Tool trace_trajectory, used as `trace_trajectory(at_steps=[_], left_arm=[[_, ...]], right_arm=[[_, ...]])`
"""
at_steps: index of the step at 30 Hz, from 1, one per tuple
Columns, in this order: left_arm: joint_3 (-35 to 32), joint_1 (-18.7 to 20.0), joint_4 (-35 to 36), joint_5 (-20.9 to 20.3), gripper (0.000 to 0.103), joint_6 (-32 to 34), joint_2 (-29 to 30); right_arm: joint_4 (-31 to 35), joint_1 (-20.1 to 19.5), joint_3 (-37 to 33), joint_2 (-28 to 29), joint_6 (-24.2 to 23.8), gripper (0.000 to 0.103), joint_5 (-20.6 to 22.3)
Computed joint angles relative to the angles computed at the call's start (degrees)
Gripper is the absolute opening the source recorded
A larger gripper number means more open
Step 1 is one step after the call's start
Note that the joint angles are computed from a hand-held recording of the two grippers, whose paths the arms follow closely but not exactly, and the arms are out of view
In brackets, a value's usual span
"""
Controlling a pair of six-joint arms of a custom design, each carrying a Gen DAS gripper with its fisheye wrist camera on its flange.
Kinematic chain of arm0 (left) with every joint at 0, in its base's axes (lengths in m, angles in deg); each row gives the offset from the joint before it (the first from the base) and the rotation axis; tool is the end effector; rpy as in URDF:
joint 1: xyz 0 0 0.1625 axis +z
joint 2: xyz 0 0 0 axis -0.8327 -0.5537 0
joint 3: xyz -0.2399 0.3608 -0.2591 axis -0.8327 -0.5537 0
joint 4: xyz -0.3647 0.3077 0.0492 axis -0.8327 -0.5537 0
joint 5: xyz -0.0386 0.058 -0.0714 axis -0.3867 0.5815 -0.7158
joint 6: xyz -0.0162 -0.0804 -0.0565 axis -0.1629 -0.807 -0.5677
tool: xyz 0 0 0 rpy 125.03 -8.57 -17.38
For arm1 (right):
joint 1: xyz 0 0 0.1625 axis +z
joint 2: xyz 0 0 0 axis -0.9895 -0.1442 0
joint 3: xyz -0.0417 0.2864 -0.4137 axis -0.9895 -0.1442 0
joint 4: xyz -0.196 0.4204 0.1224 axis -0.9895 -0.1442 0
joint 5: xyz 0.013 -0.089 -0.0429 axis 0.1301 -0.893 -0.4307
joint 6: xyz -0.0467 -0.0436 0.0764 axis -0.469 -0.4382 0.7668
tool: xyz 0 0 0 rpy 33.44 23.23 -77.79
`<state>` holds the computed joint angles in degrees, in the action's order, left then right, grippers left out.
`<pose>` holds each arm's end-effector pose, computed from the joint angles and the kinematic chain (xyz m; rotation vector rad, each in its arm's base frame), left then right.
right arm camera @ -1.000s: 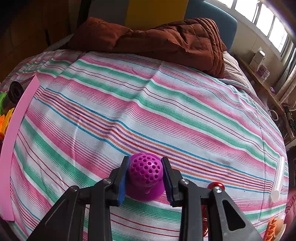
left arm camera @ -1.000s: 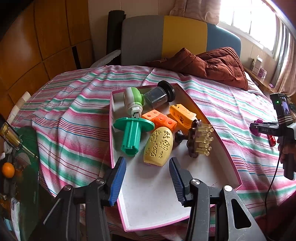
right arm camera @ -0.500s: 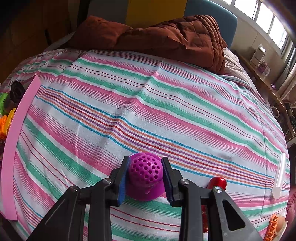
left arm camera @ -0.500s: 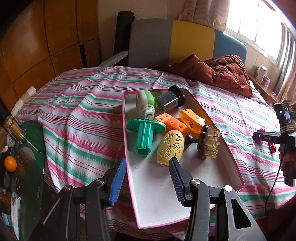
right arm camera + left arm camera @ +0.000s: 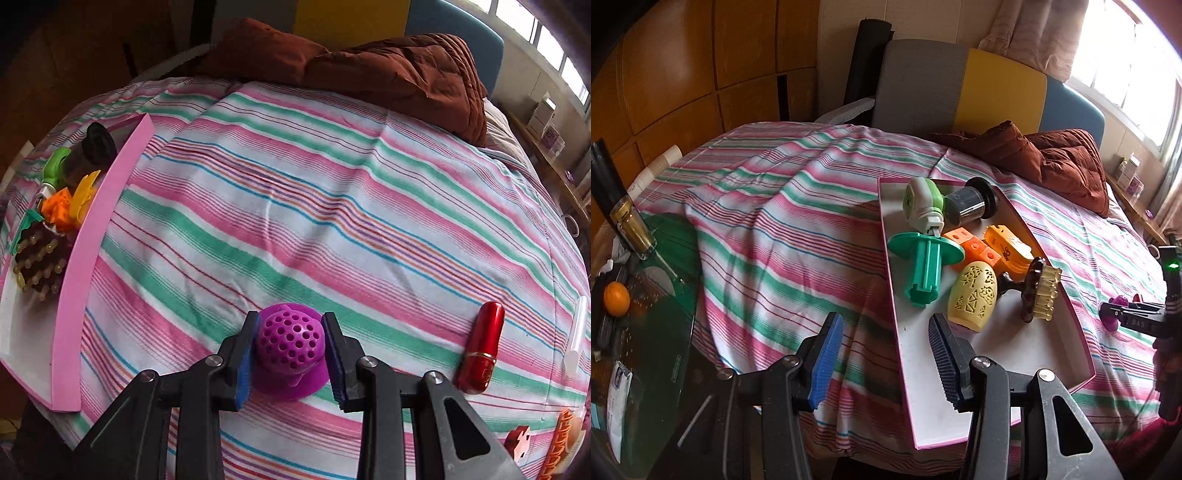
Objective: Organize rigid objects
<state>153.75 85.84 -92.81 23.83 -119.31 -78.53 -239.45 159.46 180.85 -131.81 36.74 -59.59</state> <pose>-0.3873 -0.4704 0.0135 -0.0470 2.1897 -0.9760 -0.0491 -0.6355 0.3858 0.5729 -2.3315 0.3662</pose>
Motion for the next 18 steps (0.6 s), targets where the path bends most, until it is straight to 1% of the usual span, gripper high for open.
trace_trajectory(at_steps=[3, 5, 7, 11, 13, 18], left_arm=[[0.64, 0.05, -0.35, -0.17, 0.049, -0.59, -0.36], [1.11, 0.04, -0.69, -0.19, 0.049, -1.0, -0.64], [1.39, 0.0, -0.39, -0.12, 0.049, -1.57, -0.82], [1.9, 0.15, -0.31, -0.32, 0.049, -2.48, -1.21], [2.05, 0.21, -0.36, -0.42, 0.049, -2.8, -1.3], [2.56, 0.07, -0.01, -0.02, 0.049, -3.59, -1.71]], right_arm=[[0.21, 0.27, 1.1, -0.75, -0.4, 0.033, -0.27], [-0.26, 0.71, 1.33, -0.94, 0.68, 0.033, -0.7], [-1.12, 1.09, 1.87, -1.73, 1.67, 0.033, 0.62], [-0.27, 2.71, 3.11, -4.39, 2.39, 0.033, 6.47], [1.15, 4.09, 3.95, -5.52, 1.4, 0.033, 9.78], [5.2, 7.95, 6.34, -5.83, -1.82, 0.033, 14.64]])
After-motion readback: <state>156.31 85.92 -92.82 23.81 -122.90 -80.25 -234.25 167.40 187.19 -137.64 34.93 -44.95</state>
